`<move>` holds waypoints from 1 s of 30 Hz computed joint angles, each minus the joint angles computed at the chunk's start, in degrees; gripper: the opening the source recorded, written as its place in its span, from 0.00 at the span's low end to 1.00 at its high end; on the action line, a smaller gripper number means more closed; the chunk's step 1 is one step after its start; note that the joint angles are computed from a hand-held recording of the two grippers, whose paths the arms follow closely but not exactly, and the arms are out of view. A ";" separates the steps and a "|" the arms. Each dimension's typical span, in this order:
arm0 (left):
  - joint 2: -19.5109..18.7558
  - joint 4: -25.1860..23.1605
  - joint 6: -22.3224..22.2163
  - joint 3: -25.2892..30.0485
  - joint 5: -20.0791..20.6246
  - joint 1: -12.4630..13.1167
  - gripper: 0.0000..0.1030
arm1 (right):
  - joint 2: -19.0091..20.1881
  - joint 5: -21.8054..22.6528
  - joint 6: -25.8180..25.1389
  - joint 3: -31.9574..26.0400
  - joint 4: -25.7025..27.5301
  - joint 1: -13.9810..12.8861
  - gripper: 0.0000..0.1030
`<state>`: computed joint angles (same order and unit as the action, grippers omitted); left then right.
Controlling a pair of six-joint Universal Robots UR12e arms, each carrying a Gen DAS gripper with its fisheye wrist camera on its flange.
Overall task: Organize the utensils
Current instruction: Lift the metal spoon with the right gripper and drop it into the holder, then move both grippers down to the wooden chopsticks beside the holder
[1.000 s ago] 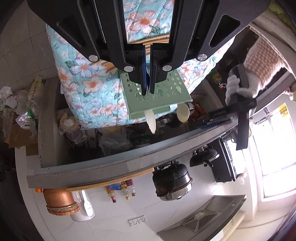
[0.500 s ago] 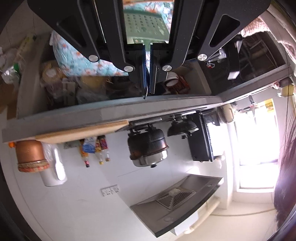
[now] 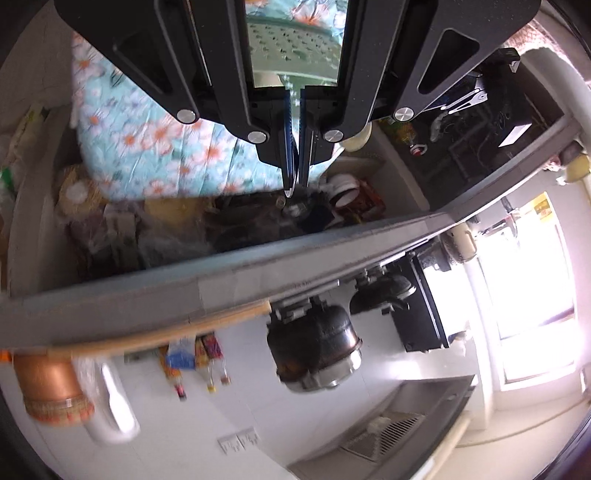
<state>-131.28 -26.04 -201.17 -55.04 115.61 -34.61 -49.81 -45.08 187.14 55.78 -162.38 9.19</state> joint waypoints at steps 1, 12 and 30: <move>-0.02 -0.09 -0.14 -0.04 -0.33 0.02 0.63 | 0.23 -0.41 -0.02 -0.08 1.51 0.09 0.03; -0.86 -0.07 -0.41 0.54 -3.66 0.03 0.65 | -0.53 -2.25 -0.27 2.15 3.41 0.43 0.05; -3.67 -4.21 0.46 4.21 -10.87 -0.26 0.68 | -11.61 -18.82 -2.03 22.30 1.27 0.96 0.88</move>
<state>-134.95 -30.24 -200.71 -50.82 104.74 -34.87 -61.43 -63.90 185.11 78.08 -161.11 10.15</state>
